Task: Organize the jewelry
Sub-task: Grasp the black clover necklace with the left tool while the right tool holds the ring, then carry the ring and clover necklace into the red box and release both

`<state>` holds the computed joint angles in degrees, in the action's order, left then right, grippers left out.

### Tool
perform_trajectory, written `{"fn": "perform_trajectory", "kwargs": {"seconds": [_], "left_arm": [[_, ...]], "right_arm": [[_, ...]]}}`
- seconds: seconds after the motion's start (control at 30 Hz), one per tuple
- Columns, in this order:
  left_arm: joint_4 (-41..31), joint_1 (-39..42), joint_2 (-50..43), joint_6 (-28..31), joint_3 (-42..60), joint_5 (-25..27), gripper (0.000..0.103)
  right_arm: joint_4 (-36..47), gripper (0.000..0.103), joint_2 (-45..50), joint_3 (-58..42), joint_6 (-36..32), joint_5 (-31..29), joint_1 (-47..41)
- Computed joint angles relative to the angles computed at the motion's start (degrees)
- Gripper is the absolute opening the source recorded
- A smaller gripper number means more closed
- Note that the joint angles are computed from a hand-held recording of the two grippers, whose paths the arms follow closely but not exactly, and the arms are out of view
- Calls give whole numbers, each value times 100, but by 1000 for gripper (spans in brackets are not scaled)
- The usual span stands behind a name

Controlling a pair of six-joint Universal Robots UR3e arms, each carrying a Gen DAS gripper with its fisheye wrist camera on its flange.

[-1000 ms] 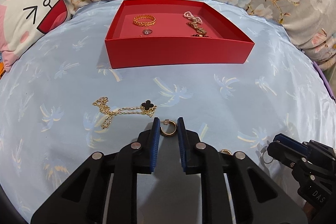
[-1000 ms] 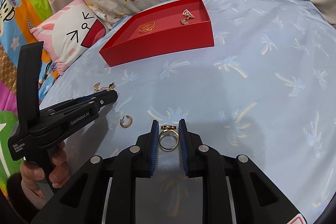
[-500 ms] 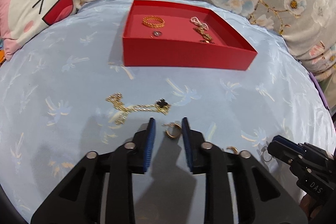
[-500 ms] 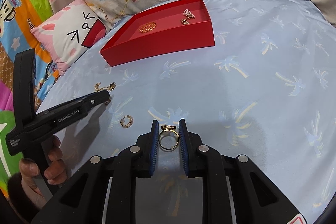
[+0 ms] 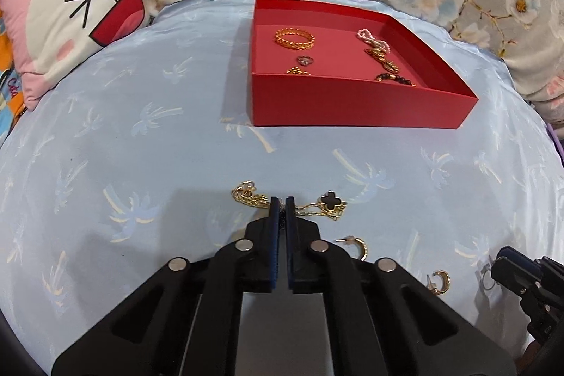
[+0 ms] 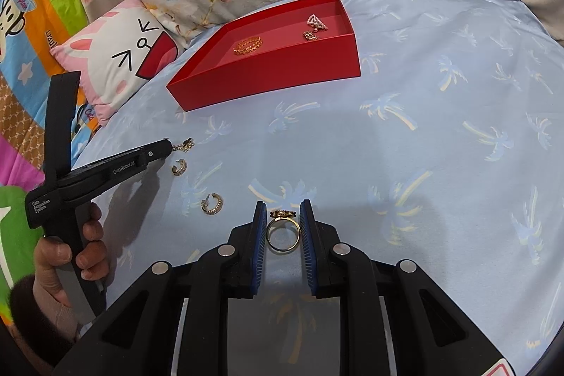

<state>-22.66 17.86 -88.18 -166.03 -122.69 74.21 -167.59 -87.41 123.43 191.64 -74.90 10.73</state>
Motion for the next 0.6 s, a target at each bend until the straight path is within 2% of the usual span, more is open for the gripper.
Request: {"fn": "perform_trajectory", "kwargs": {"seconds": [0.2,0.37,0.6], "left_arm": [[-17,129,270,22,-98,-323,1],[-769,464,921,104,266,-932,1],[-1787,839,1091,134,1481,-1728,1]], "right_arm": [[-88,19,-2,54,47,31,-31],[-11,18,-73,20,0,106,-80],[430,18,-253,-649,-232,309,-204]]}}
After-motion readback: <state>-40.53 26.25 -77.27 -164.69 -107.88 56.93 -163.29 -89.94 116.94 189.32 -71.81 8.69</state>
